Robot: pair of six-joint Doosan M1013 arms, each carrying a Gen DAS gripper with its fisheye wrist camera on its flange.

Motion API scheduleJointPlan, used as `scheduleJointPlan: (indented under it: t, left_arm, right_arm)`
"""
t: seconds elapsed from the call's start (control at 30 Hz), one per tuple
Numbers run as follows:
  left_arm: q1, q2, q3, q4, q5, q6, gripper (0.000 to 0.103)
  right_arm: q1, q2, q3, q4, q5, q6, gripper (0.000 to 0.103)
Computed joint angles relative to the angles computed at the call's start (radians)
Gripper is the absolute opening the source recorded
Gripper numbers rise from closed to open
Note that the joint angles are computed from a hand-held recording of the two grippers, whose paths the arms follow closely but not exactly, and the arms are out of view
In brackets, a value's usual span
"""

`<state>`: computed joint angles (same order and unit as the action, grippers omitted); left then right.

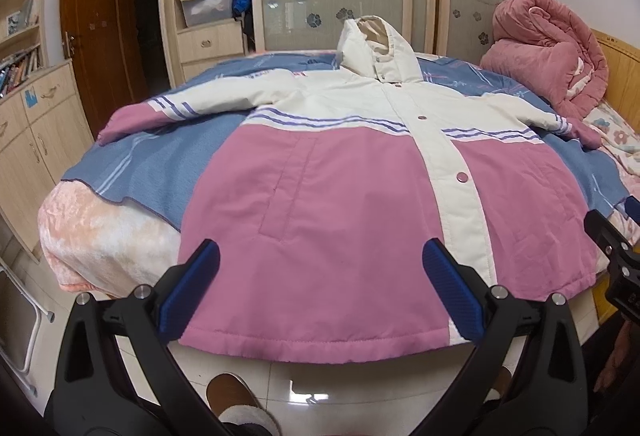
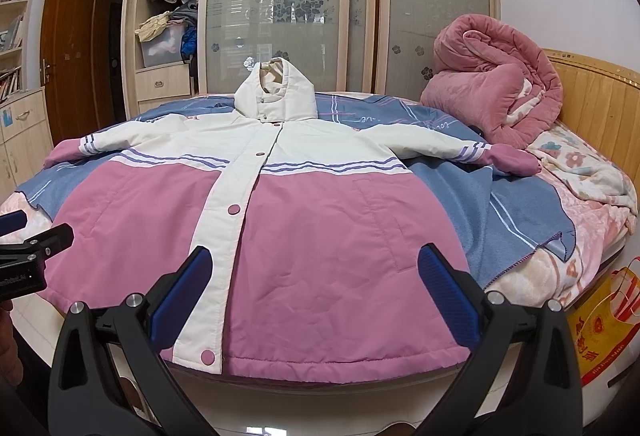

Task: Fold large clothes
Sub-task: 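Reach the right tool to the pink sleeve cuff and grasp it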

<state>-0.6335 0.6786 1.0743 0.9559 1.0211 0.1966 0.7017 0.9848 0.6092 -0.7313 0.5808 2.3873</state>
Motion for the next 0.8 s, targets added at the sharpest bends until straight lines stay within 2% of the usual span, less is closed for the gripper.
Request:
scheduleJointPlan:
  t: [0.13,0.2,0.33,0.4,0.47,0.5,0.57,0.63,0.7,0.73,0.8]
  left_arm:
    - [0.005,-0.030,0.042,0.015,-0.069,-0.044,0.101]
    - [0.006,-0.037,0.050,0.025,-0.082,-0.043,0.101]
    - [0.016,-0.043,0.048,0.008,-0.107,-0.011,0.101]
    - [0.025,-0.040,0.031,-0.018,-0.110,0.028,0.101]
    - [0.034,-0.023,-0.012,-0.031,-0.076,0.072,0.101]
    - [0.041,-0.018,-0.031,-0.046,-0.080,0.097,0.101]
    - [0.063,0.003,-0.103,-0.102,-0.080,0.179,0.101]
    - [0.082,0.036,-0.191,-0.136,-0.071,0.248,0.101]
    - [0.093,0.073,-0.271,-0.117,-0.067,0.293,0.101]
    - [0.101,0.107,-0.339,-0.120,-0.043,0.337,0.101]
    - [0.117,0.150,-0.419,-0.166,-0.030,0.399,0.101]
  right_arm:
    - [-0.004,-0.019,0.044,-0.079,-0.067,0.093,0.102]
    - [-0.008,-0.021,0.044,-0.079,-0.081,0.087,0.102]
    - [-0.023,-0.026,0.049,-0.009,-0.105,0.042,0.102]
    - [-0.044,-0.032,0.054,0.129,-0.135,-0.058,0.102]
    - [-0.067,-0.021,0.013,0.321,-0.083,-0.174,0.102]
    - [-0.082,-0.018,-0.006,0.410,-0.050,-0.195,0.102]
    - [-0.113,-0.021,-0.015,0.538,-0.034,-0.192,0.102]
    - [-0.149,-0.021,-0.039,0.627,-0.006,-0.144,0.102]
    - [-0.180,-0.032,-0.036,0.656,-0.026,-0.078,0.102]
    - [-0.198,-0.036,-0.036,0.667,-0.037,-0.037,0.102]
    - [-0.227,-0.038,-0.044,0.683,-0.048,0.025,0.102]
